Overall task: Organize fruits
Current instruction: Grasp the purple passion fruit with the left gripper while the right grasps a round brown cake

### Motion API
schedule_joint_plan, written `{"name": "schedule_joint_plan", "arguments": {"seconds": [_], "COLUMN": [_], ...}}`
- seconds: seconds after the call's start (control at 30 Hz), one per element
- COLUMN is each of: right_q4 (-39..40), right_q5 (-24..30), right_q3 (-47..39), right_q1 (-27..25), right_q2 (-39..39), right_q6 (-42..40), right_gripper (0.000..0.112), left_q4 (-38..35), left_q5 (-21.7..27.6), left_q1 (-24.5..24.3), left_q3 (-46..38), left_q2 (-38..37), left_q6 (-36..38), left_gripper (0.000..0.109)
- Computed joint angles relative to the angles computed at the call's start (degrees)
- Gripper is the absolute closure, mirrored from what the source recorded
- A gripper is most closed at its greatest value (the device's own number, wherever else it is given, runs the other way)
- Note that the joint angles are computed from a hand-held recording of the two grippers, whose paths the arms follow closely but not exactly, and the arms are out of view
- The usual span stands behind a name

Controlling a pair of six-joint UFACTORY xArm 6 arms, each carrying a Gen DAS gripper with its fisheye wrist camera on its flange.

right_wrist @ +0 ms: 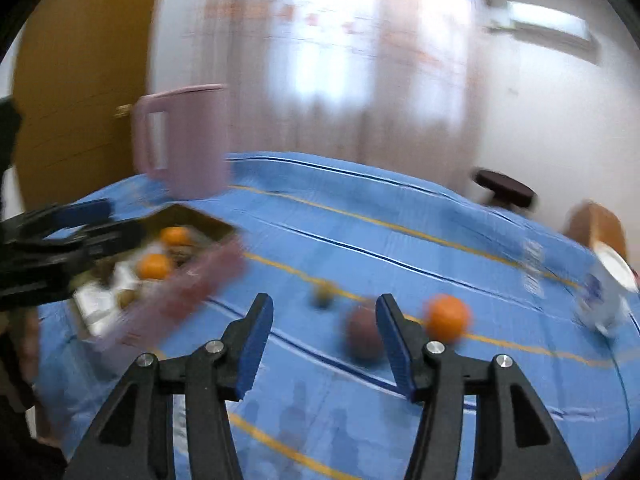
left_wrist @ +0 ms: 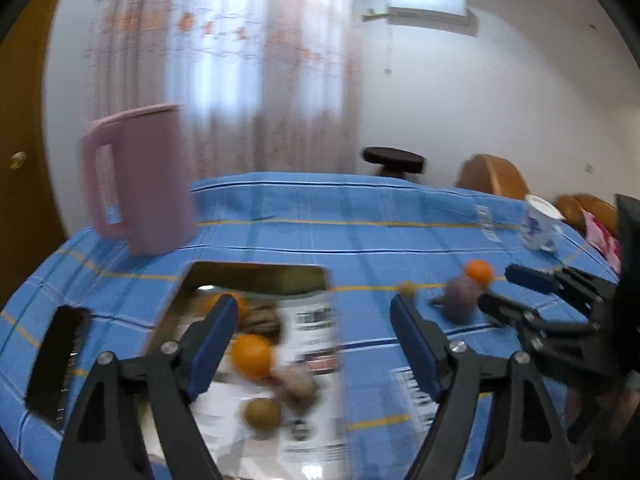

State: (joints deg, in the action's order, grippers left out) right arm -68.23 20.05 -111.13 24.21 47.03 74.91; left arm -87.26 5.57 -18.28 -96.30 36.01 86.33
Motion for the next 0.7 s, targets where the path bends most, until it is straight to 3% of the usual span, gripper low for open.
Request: {"name": "schedule_joint_plan", "arguments": {"seconds": [0.1, 0.23, 0.43, 0.53, 0.63, 0.7], "right_q4": [3.4, 11.7, 23.7, 31.3, 32.2, 30.3], "right_q5": [3.7, 2.6, 0.1, 1.5, 0.9, -0.9], "right_q3": [3.6, 5.0, 2.7, 0.6, 1.5, 3.3], "right_q1": [-1.5, -3.4, -4.3, -4.1, -4.4, -4.9], "right_q2": [-2.1, -2.0, 1.0, 2.9, 2.6, 1.6], "right_q6": [-0.5, -6.2, -15.6, -22.5, -22.6, -19.7], "right_gripper": [0.057, 0.057, 0.057, 0.065, 0.075, 0.075], "left_q4": [6.0, 18.1, 38.2, 42.4, 45.6, 46.0], "left_q5": [1.1, 0.6, 1.0, 1.6, 2.1, 3.2], "left_q1": [-1.8, -4.1, -4.9, -5.0, -5.2, -5.3], "left_q3": [-0.4, -2.8, -7.3, -8.2, -9.2, -10.2], "left_q2": [0.6, 3.4, 8.4, 9.3, 10.2, 10.7], "left_q6": [-5.0, -15.9, -34.4, -37.8, -40.5, -41.0], "left_gripper": [0.027, 0.021, 0.021, 0.021, 0.021, 0.021]}}
